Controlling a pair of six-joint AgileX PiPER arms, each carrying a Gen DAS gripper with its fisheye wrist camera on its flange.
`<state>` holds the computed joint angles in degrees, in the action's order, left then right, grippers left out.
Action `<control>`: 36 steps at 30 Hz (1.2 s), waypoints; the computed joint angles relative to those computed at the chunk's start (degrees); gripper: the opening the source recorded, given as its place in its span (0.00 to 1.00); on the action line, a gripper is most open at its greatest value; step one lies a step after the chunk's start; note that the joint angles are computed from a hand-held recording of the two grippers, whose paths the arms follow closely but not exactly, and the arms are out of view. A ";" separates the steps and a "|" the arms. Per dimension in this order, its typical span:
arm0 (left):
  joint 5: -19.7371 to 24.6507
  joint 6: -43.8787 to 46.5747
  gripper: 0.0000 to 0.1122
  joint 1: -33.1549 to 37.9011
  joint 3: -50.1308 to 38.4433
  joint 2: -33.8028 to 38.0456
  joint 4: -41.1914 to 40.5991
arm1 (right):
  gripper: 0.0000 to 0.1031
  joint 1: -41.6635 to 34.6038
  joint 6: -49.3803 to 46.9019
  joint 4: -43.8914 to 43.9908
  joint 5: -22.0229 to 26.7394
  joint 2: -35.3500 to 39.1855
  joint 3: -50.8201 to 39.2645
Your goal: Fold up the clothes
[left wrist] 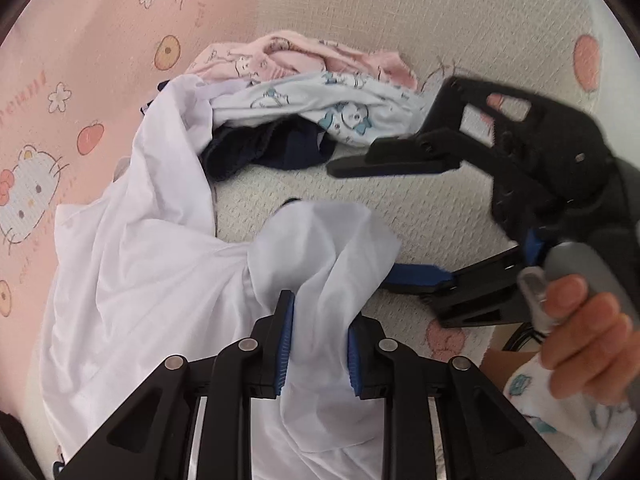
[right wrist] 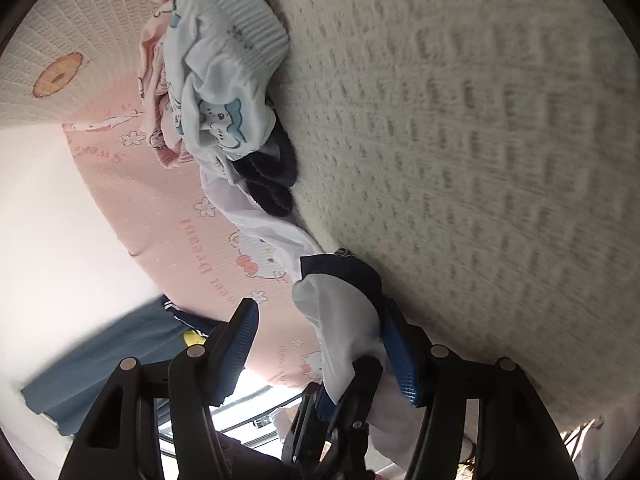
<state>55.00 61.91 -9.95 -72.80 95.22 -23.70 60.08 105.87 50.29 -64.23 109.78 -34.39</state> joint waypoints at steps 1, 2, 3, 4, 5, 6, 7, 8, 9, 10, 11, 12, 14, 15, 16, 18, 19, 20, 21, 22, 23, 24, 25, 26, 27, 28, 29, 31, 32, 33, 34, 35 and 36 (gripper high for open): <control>0.12 -0.22 0.18 0.33 -0.41 0.16 -0.23 | 0.59 -0.07 -0.01 0.09 1.22 -0.63 -0.12; -0.08 -0.72 0.18 0.51 0.08 -0.41 -0.33 | 0.59 -0.14 -0.02 0.20 2.44 -1.25 -0.26; -0.15 -1.16 0.18 0.69 0.61 -0.90 -0.41 | 0.60 -0.20 -0.04 0.34 3.64 -1.85 -0.41; 0.07 -1.54 0.17 0.98 0.37 -0.86 -0.56 | 0.64 0.77 -0.15 1.74 3.84 -2.00 -0.87; 0.36 -1.93 0.17 1.29 -0.06 -0.70 -0.72 | 0.67 1.74 -0.28 3.15 4.02 -2.13 -1.35; 0.66 -2.32 0.17 1.60 -0.50 -0.53 -0.88 | 0.68 2.69 -0.42 4.54 4.19 -2.24 -1.85; 0.33 -2.52 0.17 1.83 -0.17 -0.56 -0.73 | 0.68 3.49 -0.67 5.74 4.43 -2.05 -2.54; 0.02 -3.21 0.17 1.93 0.03 -0.68 -0.15 | 0.68 4.13 -0.92 6.84 4.90 -1.77 -3.39; 0.12 -3.89 0.17 1.97 -0.21 -0.50 0.51 | 0.68 4.58 -0.69 7.49 4.72 -1.04 -4.31; -0.06 -5.02 0.17 1.21 -0.66 0.18 1.29 | 0.68 5.00 -0.45 8.09 4.55 -0.31 -5.23; 0.05 -5.42 0.17 1.13 -0.75 0.26 1.61 | 0.68 4.74 0.35 7.43 4.14 0.62 -5.99; 0.24 -5.58 0.17 1.28 -0.72 0.14 1.80 | 0.68 4.48 1.12 6.78 3.74 1.54 -6.76; 0.43 -5.70 0.17 1.36 -0.71 0.02 2.06 | 0.68 3.44 1.34 5.46 4.06 2.46 -7.89; 0.35 -5.59 0.17 1.24 -0.72 0.06 2.09 | 0.68 2.68 0.83 4.79 4.76 2.48 -8.26; 0.26 -5.48 0.17 1.12 -0.73 0.09 2.13 | 0.68 2.07 0.57 4.33 4.73 2.41 -8.26; 0.58 -4.75 0.17 1.11 -0.77 -0.21 1.82 | 0.68 0.89 -0.22 4.10 4.17 1.98 -7.78; 0.70 -4.21 0.17 1.16 -0.70 -0.43 1.60 | 0.68 0.67 -1.03 4.29 4.47 1.76 -7.64; 0.74 -3.73 0.17 1.12 -0.73 -0.44 1.37 | 0.68 0.44 -1.84 4.46 4.76 1.55 -7.50; 0.92 -2.71 0.17 1.33 -0.67 -0.65 0.69 | 0.68 -0.33 -1.97 3.62 5.16 1.41 -7.25; 1.16 -1.60 0.17 1.57 -0.58 -0.91 -0.09 | 0.68 -0.98 -1.02 2.52 4.88 1.78 -7.18; 1.61 -0.40 0.17 1.86 -0.55 -1.11 -0.97 | 0.68 -1.29 -0.55 2.09 4.67 2.05 -7.31; 1.78 0.27 0.17 1.91 -0.52 -1.23 -1.37 | 0.68 -1.46 -0.88 2.26 4.41 2.27 -7.63; 1.87 0.42 0.17 1.75 -0.52 -1.27 -1.10 | 0.68 -1.76 -1.53 2.11 4.51 2.33 -7.94; 2.16 0.57 0.17 1.70 -0.60 -1.08 -0.92 | 0.68 -2.21 -2.12 1.55 4.91 2.29 -8.13; 2.52 0.74 0.17 1.70 -0.76 -0.81 -0.80 | 0.68 -2.63 -2.81 1.28 5.39 2.25 -8.47; 2.85 0.91 0.17 1.69 -0.87 -0.55 -0.68 | 0.68 -3.05 -3.74 1.00 6.08 2.10 -8.77; 3.28 0.73 0.17 1.65 -1.04 -0.15 -0.34 | 0.59 -3.47 -4.69 0.74 6.81 1.95 -9.09; 3.29 0.52 0.17 1.62 -0.89 0.32 0.24 | 0.34 -4.95 -9.33 0.36 12.55 0.50 -9.81; 2.95 0.49 0.17 1.65 -0.68 0.36 0.46 | 0.22 -5.20 -10.72 0.62 14.19 0.28 -10.14; 3.04 -0.03 0.17 1.77 -0.91 0.57 0.63 | 0.21 -5.45 -12.17 0.94 15.83 0.08 -10.49; 3.27 -0.67 0.17 1.91 -1.28 0.83 0.78 | 0.21 -5.68 -13.60 1.31 17.41 -0.11 -10.84; 4.34 -1.99 0.17 2.17 -2.40 1.55 0.87 | 0.21 -5.24 -16.03 3.48 17.79 -0.49 -11.34; 6.20 -3.48 0.17 2.47 -4.13 2.71 0.97 | 0.21 -5.33 -20.76 5.61 19.56 -1.38 -12.05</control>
